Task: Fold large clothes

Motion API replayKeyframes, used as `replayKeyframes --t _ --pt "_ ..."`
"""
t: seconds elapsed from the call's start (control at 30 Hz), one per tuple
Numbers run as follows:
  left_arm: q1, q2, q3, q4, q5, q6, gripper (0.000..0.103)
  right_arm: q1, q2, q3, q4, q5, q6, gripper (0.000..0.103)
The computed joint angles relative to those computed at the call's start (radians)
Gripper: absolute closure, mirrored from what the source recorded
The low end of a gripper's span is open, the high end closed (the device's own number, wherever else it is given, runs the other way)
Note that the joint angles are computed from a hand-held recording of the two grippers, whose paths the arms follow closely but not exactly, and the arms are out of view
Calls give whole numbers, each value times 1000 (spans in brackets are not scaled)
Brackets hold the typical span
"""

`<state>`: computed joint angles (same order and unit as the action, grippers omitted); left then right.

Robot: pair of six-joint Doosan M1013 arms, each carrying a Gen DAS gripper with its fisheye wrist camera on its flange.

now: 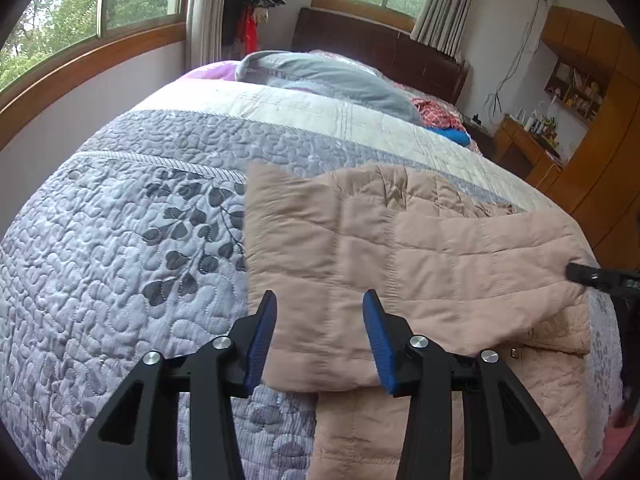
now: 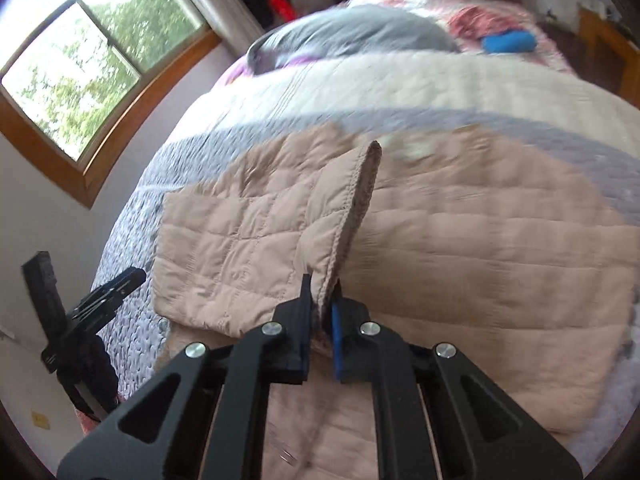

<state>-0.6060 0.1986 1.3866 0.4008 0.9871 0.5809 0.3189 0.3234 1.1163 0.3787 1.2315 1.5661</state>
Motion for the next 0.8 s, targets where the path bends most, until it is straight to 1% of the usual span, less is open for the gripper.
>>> replayKeyframes --t 0.1,0.13,0.3,0.43,0.53,0.7,0.8 --pt "-2 35 -45 -17 29 44 62 -24 -38 32 -68 -29 23 96" --pt "-7 51 -67 -12 49 56 62 -33 -41 34 -80 -32 31 96" --pt "-26 118 -145 -8 104 120 62 -86 -72 76 -127 -56 82 96" --pt "-33 166 -198 -19 145 170 63 -121 -85 116 -116 -78 104 96" --pt "-35 199 -224 -33 183 191 64 -127 -79 140 -126 -80 125 96" --pt "-30 206 -205 -47 161 193 63 -137 -55 180 -121 -57 138 96" --pt "-27 210 -212 -61 169 197 63 -139 -50 205 -94 -79 141 95"
